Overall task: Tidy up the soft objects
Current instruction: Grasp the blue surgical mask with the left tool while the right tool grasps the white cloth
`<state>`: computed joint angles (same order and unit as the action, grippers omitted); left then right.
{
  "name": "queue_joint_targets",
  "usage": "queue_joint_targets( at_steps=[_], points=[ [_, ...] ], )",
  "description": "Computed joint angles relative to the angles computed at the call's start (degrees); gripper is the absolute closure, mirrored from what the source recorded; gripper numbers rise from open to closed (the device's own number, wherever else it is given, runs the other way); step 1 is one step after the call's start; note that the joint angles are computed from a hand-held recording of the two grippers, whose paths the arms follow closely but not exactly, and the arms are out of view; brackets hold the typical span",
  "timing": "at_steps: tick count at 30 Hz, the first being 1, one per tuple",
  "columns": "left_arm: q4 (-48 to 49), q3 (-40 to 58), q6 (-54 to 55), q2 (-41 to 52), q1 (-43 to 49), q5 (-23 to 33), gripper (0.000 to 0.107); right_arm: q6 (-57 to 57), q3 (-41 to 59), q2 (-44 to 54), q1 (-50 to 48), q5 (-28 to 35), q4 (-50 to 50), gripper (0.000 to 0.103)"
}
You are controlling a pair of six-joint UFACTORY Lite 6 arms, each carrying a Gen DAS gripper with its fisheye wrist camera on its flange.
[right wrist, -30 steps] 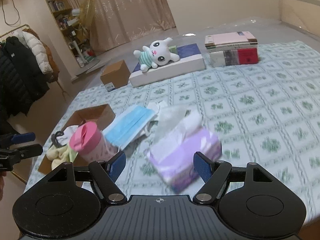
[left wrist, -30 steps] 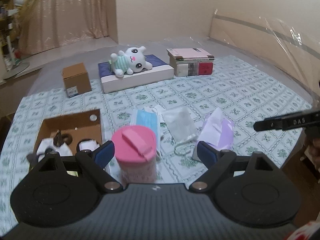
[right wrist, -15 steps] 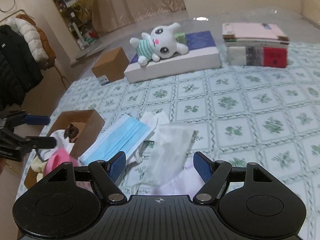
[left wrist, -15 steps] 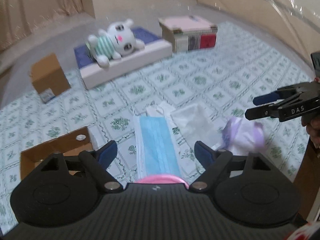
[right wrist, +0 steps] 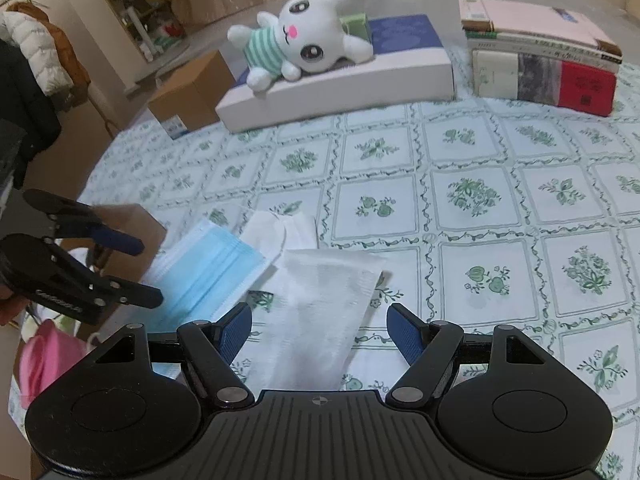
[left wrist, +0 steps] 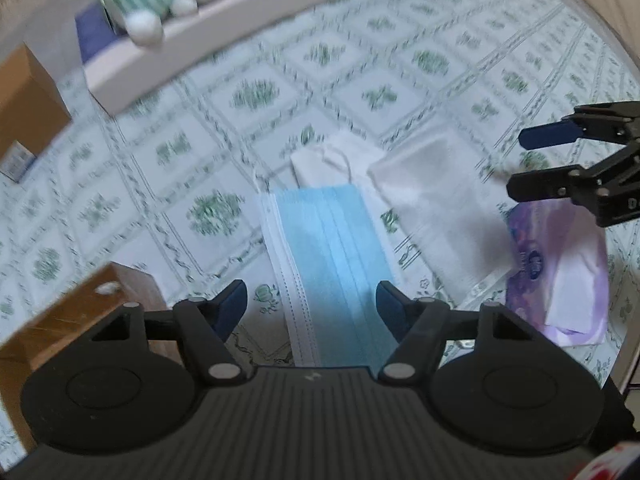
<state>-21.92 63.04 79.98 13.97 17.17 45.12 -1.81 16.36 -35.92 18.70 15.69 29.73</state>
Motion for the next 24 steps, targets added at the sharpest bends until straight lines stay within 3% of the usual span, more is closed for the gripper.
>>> queue_joint_targets(
  at_steps=[2, 5, 7, 11, 24],
  points=[
    [0.6, 1.4, -1.6, 2.7, -0.8, -0.4, 0.047, -8.5, 0.2, 2.8, -1.2, -0.9, 7.6, 0.029],
    [0.4, 3.2, -3.3, 5.4, -1.5, -0.4, 0.068, -18.8, 0.8, 7.0, -1.9, -2.3, 16.9, 0.029],
    [-0.2, 3.4, -3.5, 6.0, -2.0, -0.8, 0.071, -24.1, 1.4, 9.4, -2.1, -2.8, 21.5, 0.029],
    [-1.8, 2.9, -1.8, 5.0, -2.2, -0.6, 0.104, -27.8, 2.3, 12.5, -2.1, -3.2, 24.7, 0.029],
    [-13.8, 17.1, 0.6, 4.1, 4.1, 16.2, 0.107, -32.2, 11.1, 29.1, 0.2, -1.7, 28.2, 0.029]
  ],
)
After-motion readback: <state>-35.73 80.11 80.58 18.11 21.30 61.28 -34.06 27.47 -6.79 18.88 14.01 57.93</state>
